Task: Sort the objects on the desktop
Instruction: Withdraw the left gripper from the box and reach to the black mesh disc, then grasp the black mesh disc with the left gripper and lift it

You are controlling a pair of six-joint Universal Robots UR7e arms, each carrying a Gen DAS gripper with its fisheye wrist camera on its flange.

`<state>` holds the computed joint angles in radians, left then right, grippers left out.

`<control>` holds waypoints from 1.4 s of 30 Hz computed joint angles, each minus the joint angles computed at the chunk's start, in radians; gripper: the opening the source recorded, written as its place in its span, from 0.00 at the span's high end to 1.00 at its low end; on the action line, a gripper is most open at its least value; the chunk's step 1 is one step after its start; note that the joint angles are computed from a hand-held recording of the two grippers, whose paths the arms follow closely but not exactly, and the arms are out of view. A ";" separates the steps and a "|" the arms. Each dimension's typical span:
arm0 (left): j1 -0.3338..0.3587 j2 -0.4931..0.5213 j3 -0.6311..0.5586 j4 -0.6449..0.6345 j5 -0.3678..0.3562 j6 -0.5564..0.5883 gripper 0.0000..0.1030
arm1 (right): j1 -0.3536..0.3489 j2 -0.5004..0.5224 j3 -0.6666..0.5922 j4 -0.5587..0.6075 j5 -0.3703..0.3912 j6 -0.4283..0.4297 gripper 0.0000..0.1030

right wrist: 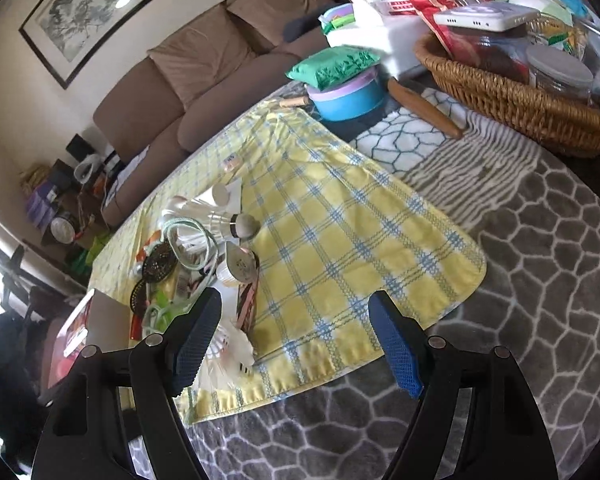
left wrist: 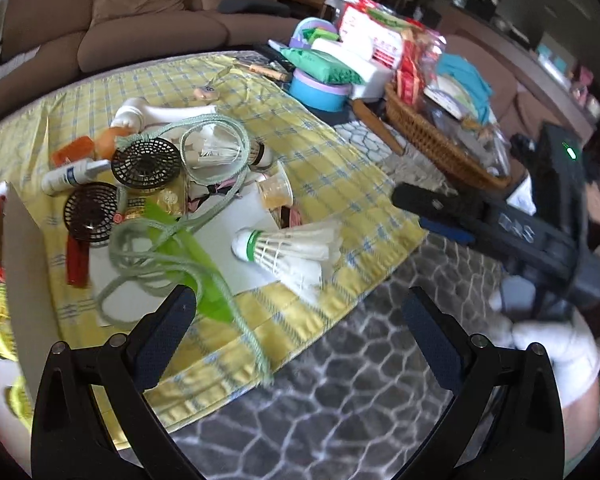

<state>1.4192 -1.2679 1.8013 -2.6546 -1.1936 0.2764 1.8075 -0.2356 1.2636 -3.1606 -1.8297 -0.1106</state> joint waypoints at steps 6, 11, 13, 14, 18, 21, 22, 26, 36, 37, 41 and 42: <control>0.024 0.047 -0.161 0.078 0.008 -0.023 0.00 | -0.007 0.002 -0.014 0.026 0.035 -0.015 0.24; 0.029 0.106 -0.366 0.224 0.118 0.038 0.01 | -0.001 0.014 -0.034 0.045 0.045 -0.018 0.24; 0.038 0.140 -0.453 0.287 0.170 0.040 0.07 | 0.004 0.020 -0.042 0.051 0.041 -0.024 0.24; 0.040 0.152 -0.479 0.311 0.183 0.038 0.12 | 0.005 0.022 -0.045 0.052 0.040 -0.024 0.24; 0.046 0.223 -0.573 0.453 0.247 0.053 0.07 | 0.012 0.029 -0.057 0.060 0.046 -0.021 0.24; 0.033 0.264 -0.563 0.427 0.341 0.120 0.02 | 0.016 0.032 -0.063 0.070 0.032 -0.025 0.24; 0.029 0.276 -0.560 0.417 0.362 0.140 0.02 | 0.016 0.032 -0.063 0.071 0.031 -0.026 0.24; 0.019 0.343 -0.568 0.385 0.486 0.198 0.02 | 0.011 0.030 -0.063 0.077 0.026 -0.020 0.24; 0.029 0.391 -0.640 0.468 0.451 0.200 0.39 | 0.007 0.025 -0.063 0.107 0.037 -0.015 0.24; 0.027 0.385 -0.631 0.458 0.448 0.212 0.39 | 0.008 0.025 -0.063 0.106 0.037 -0.016 0.24; 0.020 0.325 -0.601 0.478 0.385 0.187 0.39 | 0.013 0.024 -0.061 0.101 0.048 -0.029 0.24; 0.016 0.302 -0.588 0.478 0.365 0.184 0.39 | 0.016 0.024 -0.059 0.097 0.052 -0.035 0.24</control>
<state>1.4349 -0.9664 1.2137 -2.1768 -0.8289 0.4608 1.8232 -0.2116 1.2041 -3.0641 -1.7781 -0.1454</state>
